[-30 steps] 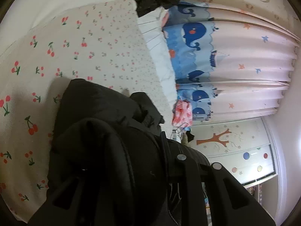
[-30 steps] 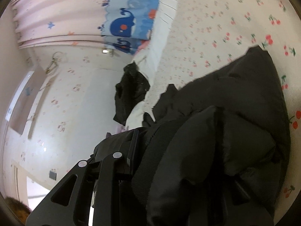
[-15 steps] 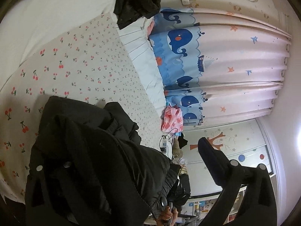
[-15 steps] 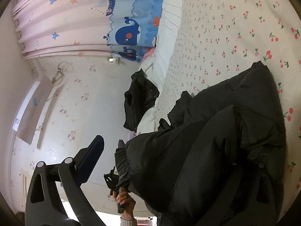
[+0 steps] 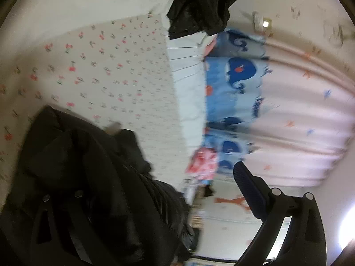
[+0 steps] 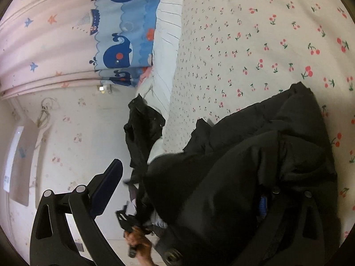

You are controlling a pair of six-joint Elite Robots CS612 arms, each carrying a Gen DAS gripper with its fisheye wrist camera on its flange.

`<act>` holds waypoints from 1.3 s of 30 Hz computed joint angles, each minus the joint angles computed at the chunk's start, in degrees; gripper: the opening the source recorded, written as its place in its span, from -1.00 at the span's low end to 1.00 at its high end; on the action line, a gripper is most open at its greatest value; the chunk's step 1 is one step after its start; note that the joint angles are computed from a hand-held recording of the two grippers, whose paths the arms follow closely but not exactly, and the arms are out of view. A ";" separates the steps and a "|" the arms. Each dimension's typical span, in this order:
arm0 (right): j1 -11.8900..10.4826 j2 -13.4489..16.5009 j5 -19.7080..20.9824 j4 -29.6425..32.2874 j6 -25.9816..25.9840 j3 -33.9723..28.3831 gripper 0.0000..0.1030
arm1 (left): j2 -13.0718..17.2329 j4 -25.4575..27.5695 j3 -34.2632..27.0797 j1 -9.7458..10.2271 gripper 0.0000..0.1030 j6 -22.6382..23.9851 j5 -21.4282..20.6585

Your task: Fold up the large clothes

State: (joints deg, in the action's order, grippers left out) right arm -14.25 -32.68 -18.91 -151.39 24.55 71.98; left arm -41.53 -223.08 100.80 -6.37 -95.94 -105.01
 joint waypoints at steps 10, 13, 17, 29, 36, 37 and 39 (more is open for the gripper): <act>-0.56 6.94 2.99 -6.25 19.18 -7.44 0.86 | 1.76 1.48 -2.32 1.69 0.85 -3.57 -6.10; -0.23 7.38 1.69 -2.34 15.49 -8.06 0.86 | 3.67 3.60 -6.16 3.27 0.85 2.10 -15.98; 0.12 6.71 0.97 7.69 3.60 -8.21 0.86 | 4.77 3.41 -7.14 3.99 0.85 6.25 -18.89; 0.96 -4.35 -10.63 7.20 -23.91 2.83 0.86 | -3.57 16.11 1.00 0.46 0.85 35.47 -10.71; 7.14 -8.15 -33.35 -9.84 -35.21 7.38 0.86 | -3.77 18.18 -1.76 -5.66 0.85 50.81 1.87; 7.91 -7.45 -35.66 -9.57 -35.56 6.73 0.86 | -3.06 20.75 -3.21 -6.23 0.85 51.98 3.76; 9.34 -5.66 -41.32 -8.96 -34.94 5.11 0.86 | -1.61 24.75 -5.38 -6.58 0.85 51.95 5.35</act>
